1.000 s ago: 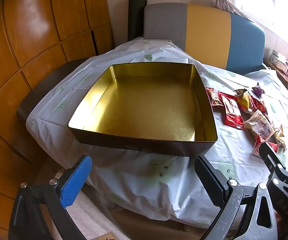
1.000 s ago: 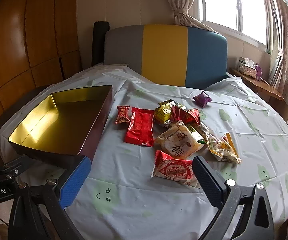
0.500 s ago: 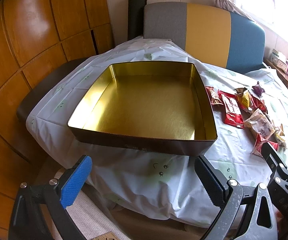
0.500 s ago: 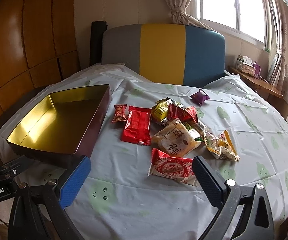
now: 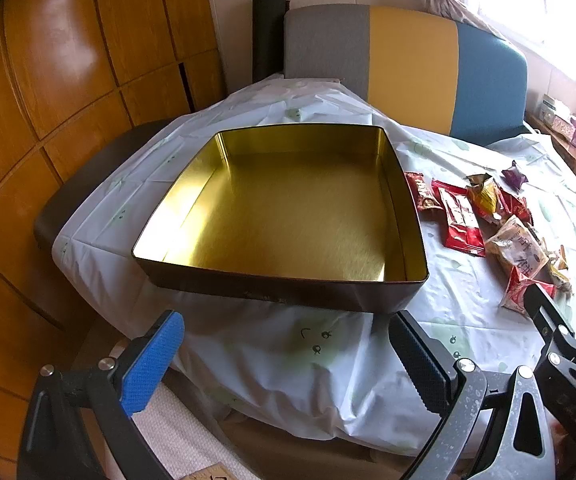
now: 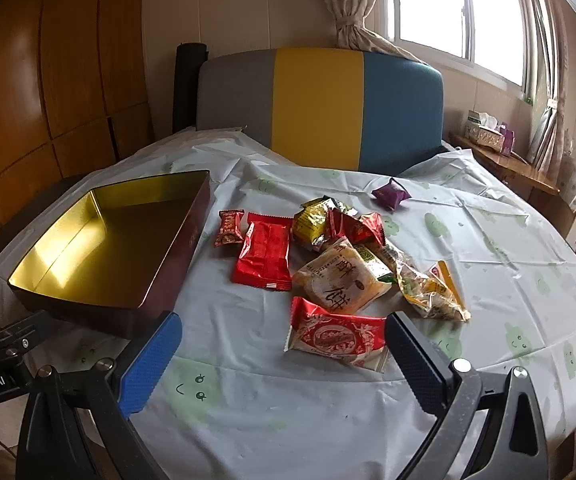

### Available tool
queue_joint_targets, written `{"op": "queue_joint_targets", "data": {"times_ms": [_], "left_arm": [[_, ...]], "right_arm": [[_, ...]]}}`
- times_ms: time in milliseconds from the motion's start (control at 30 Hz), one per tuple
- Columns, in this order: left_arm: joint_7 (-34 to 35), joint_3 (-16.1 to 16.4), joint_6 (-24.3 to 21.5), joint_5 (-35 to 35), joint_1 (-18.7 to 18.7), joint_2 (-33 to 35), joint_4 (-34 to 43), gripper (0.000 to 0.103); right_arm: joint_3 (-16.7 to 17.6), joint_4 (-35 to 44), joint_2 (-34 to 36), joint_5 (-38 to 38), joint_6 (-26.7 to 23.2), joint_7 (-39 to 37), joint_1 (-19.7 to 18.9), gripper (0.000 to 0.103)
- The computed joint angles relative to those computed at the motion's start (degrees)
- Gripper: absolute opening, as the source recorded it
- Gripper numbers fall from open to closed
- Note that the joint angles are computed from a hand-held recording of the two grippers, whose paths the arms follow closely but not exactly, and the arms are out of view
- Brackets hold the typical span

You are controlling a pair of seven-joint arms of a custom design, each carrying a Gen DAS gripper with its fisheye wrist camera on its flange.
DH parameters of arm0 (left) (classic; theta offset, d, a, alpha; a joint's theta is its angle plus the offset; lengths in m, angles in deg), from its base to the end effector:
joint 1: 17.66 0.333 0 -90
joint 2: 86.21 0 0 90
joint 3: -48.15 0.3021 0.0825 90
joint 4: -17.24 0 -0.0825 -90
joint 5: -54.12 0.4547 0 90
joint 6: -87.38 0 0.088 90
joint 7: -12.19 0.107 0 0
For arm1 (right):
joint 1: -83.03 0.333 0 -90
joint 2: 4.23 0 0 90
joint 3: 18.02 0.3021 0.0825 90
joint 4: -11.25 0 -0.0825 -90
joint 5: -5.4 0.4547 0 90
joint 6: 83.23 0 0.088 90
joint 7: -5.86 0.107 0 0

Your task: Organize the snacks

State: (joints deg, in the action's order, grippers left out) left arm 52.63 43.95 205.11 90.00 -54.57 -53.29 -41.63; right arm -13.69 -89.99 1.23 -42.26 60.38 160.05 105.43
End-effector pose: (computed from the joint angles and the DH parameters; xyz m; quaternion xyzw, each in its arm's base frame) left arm 0.6478 -0.4986 0.5620 -0.6619 0.6613 -0.2156 0.2794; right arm 0.6271 0.3200 0.5395 -0.5921 0.6767 -0.3249 0.2931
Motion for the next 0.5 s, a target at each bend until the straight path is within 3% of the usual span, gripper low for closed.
{"op": "queue_joint_targets", "data": {"times_ms": [167, 300, 500], "left_arm": [[0.6, -0.1, -0.2, -0.2, 0.0, 0.4, 0.7, 0.103], [3.8, -1.2, 0.2, -3.7, 1.1, 2.3, 3.5, 0.103], [9.4, -1.7, 5.1, -7.9, 1.3, 4.2, 5.8, 0.103]], "right_arm": [[0.0, -0.5, -0.4, 0.6, 0.5, -0.3, -0.2, 0.103], [0.0, -0.6, -0.6, -0.6, -2.1, -1.0, -0.1, 0.103], [-0.4, -3.2, -2.9, 0.3, -5.2, -0.5, -1.6, 0.103]]}}
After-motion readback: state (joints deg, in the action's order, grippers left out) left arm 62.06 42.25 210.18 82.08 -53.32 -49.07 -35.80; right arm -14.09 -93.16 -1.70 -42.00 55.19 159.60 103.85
